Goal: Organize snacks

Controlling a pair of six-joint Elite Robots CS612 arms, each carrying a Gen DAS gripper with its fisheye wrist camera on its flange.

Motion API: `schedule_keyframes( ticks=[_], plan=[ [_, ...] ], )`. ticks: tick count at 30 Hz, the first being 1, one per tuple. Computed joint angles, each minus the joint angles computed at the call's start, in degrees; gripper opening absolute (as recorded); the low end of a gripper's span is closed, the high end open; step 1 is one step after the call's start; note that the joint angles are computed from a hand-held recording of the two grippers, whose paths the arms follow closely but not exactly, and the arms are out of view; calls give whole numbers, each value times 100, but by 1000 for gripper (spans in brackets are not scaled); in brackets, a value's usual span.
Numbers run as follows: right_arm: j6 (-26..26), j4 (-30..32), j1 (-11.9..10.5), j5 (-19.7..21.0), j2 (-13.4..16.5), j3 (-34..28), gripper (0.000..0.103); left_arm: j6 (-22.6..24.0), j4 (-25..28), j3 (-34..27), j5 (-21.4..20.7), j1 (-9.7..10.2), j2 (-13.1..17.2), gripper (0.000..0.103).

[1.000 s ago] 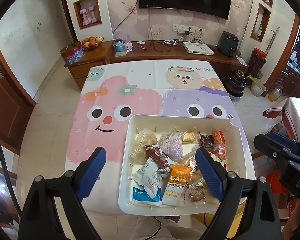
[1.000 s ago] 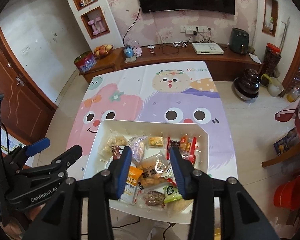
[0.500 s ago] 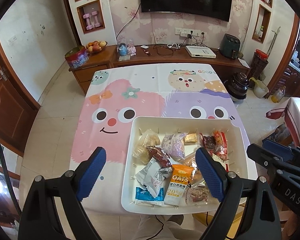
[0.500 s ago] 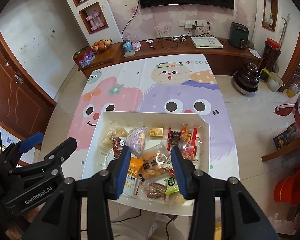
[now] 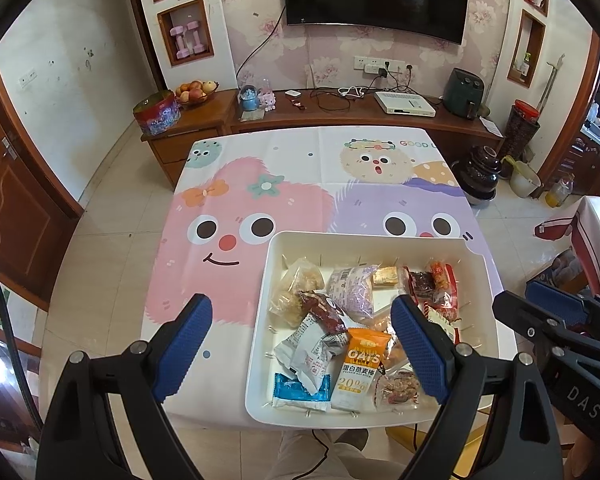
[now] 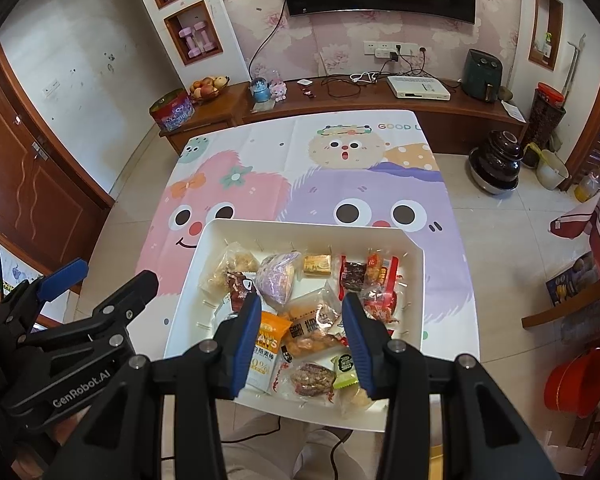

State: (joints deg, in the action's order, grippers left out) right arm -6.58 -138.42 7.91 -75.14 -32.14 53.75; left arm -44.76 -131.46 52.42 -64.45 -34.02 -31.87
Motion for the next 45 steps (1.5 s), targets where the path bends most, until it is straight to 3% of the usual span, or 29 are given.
schedule_keyframes(
  ticks=[45],
  plan=[
    [-17,31,7,-12,26,-47,43,-33,72,6,15,30,-30,90]
  ],
)
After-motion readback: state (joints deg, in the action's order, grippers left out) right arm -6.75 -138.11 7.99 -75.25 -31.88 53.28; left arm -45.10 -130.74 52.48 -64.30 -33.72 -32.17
